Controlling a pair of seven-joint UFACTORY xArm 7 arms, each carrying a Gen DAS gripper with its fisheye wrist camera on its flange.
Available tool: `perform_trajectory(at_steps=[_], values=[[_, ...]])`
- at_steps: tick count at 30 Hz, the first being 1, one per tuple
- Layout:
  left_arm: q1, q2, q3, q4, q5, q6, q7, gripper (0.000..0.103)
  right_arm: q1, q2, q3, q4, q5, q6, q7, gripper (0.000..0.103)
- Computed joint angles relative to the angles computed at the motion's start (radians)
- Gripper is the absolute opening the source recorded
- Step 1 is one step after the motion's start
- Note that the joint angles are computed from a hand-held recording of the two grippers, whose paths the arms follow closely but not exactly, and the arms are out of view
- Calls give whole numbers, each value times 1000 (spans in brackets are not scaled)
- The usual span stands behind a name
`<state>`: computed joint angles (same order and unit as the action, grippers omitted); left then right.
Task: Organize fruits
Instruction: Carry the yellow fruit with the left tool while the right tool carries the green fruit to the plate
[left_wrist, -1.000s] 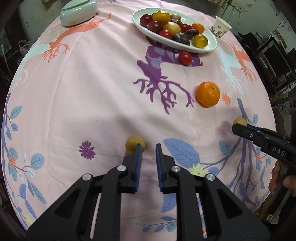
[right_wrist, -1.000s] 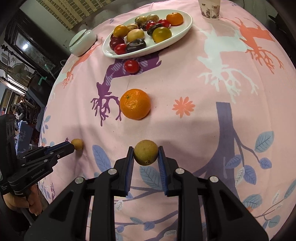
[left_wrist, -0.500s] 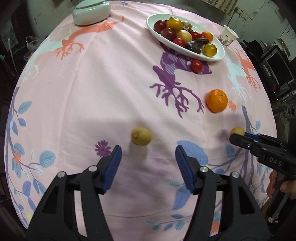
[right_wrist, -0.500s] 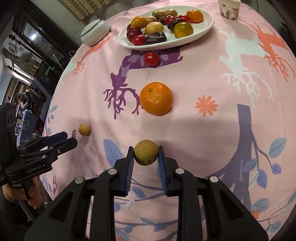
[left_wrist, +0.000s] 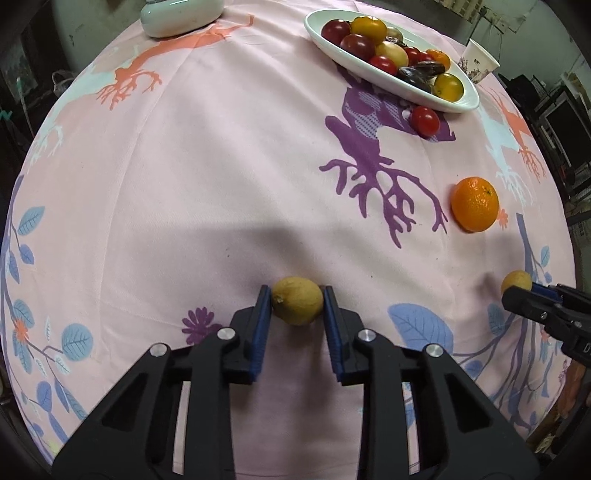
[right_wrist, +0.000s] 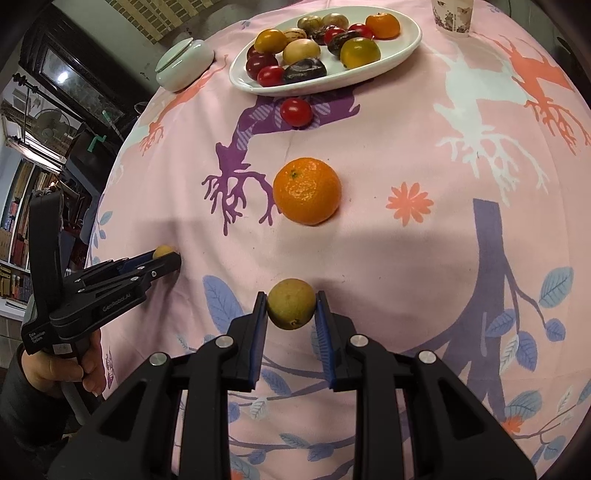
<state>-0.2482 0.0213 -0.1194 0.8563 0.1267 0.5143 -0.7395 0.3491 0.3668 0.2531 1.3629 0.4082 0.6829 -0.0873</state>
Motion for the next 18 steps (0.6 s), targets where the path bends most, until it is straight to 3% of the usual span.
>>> perform_trajectory(at_steps=[3,11,18], values=[[8,-22,2,-9,-115,-10,58,28,0,-3,2,2,1,2,-7,26],[4,-77,-13,55,-63,-1,60,28,-14,-17,4,32,31,-18,-34,26],[-2,-2,-11,228,-67,6,129,28,-42,12,1,154,77,-47,-62,26]])
